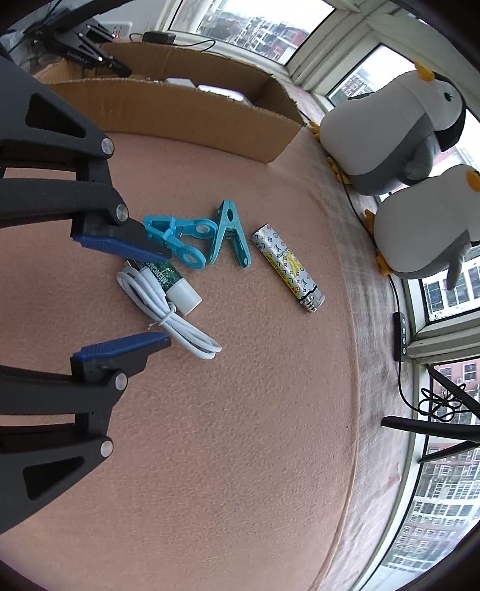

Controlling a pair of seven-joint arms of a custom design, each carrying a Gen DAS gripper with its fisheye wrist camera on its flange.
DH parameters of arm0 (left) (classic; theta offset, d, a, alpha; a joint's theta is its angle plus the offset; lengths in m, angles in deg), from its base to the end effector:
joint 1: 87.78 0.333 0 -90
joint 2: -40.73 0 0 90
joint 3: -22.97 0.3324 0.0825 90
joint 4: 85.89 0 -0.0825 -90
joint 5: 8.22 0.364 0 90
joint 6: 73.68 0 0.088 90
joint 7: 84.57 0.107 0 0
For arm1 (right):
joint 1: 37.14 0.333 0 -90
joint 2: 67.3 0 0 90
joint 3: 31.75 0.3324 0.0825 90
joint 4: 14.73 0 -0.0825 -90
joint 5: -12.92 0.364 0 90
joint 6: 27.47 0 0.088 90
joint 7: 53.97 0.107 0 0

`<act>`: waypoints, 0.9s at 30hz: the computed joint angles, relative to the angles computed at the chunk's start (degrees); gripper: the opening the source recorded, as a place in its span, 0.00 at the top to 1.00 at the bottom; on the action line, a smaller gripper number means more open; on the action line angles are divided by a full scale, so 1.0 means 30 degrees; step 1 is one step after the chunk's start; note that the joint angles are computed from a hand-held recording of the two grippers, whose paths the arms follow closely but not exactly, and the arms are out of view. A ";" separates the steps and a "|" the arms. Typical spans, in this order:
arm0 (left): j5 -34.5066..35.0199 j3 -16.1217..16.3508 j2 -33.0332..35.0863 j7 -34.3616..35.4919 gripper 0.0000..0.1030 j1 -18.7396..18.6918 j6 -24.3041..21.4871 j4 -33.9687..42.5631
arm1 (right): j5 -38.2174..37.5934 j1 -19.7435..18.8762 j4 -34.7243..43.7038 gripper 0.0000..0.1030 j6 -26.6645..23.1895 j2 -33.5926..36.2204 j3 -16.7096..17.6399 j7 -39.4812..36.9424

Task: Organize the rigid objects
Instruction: 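Close the right gripper on the coiled white USB cable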

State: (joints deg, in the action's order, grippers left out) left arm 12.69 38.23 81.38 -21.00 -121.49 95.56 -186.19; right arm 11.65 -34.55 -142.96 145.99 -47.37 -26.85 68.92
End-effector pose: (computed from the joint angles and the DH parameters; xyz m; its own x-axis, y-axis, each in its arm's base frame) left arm 0.6439 -0.2717 0.2549 -0.2535 -0.9511 -0.1765 -0.8008 0.3087 -0.5132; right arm 0.5734 0.0753 0.2933 -0.3652 -0.8974 -0.2474 -0.8297 0.4343 -0.3506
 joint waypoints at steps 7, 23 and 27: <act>-0.0035 0.0029 -0.0002 0.0012 0.75 -0.0029 0.0032 -0.0025 | -0.1008 0.0559 0.0183 0.71 -0.0899 -0.0103 -0.0799 -0.0195; -0.0115 0.0080 0.0000 0.0055 0.75 -0.0072 0.0081 -0.0059 | -0.1371 -0.0193 0.0423 0.66 -0.2064 -0.0240 -0.0905 -0.1112; -0.0134 0.0090 0.0013 0.0077 0.75 -0.0082 0.0087 -0.0045 | -0.0828 -0.0217 0.0842 0.66 -0.2494 0.0081 -0.0886 -0.1238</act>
State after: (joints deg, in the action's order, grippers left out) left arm 12.28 38.50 81.42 -20.76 -121.74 95.82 -186.32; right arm 9.17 -35.20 -140.44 138.51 -47.13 -29.51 65.20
